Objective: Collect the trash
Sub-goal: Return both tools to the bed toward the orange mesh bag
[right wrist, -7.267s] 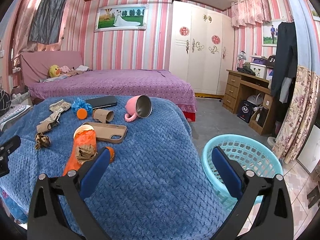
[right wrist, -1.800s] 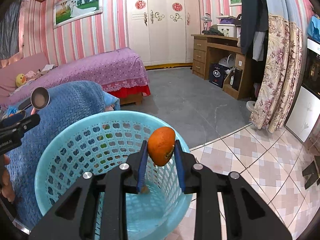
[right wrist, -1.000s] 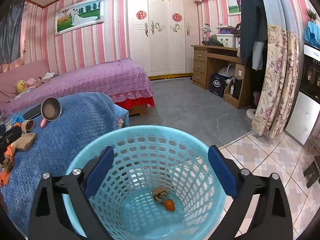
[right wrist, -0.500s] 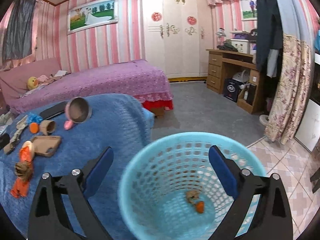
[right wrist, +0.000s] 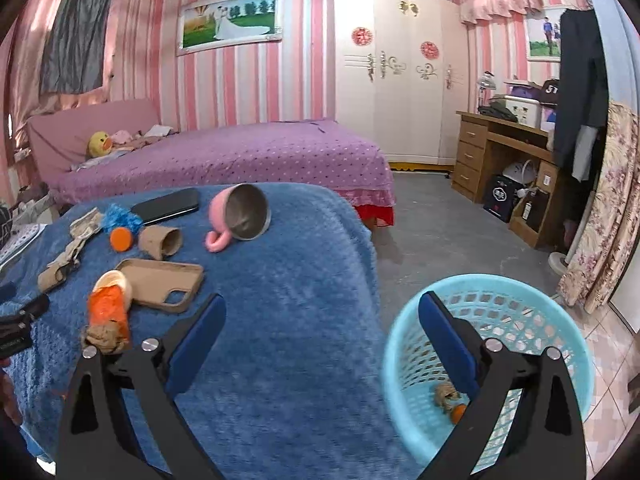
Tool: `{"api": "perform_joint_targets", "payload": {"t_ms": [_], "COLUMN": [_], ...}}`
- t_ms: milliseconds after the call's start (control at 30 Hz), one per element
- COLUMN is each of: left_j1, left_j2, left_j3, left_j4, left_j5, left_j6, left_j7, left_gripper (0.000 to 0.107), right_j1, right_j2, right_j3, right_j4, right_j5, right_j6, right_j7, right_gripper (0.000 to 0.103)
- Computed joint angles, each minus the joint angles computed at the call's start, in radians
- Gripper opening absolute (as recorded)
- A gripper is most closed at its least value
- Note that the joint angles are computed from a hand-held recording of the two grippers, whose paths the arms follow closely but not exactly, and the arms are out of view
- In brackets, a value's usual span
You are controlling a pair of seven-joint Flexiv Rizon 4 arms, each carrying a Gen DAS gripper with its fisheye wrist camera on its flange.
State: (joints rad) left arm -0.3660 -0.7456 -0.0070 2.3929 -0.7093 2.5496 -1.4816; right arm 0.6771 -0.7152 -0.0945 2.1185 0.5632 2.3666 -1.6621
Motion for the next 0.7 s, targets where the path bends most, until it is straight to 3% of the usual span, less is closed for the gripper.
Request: {"api": "perform_joint_targets", "payload": {"t_ms": [167, 400, 700], "left_j1": [0.073, 0.047, 0.114], "left_j2": [0.004, -0.006, 0.012], "left_j3": [0.001, 0.038, 0.027], "left_j4": [0.037, 0.049, 0.080], "left_j5": [0.086, 0.046, 0.108], "left_j6": [0.001, 0.025, 0.028], "left_j7": [-0.075, -0.043, -0.098], "left_gripper": [0.097, 0.097, 0.097], "right_j1": [0.050, 0.154, 0.247], "right_j2": [-0.005, -0.027, -0.043], "right_j3": [-0.014, -0.050, -0.066], "right_j4": [-0.018, -0.047, -0.071], "right_j5": [0.018, 0.051, 0.056], "right_j6": [-0.046, -0.080, -0.105], "right_j7": [-0.014, -0.062, -0.102], "right_gripper": [0.095, 0.095, 0.095]}}
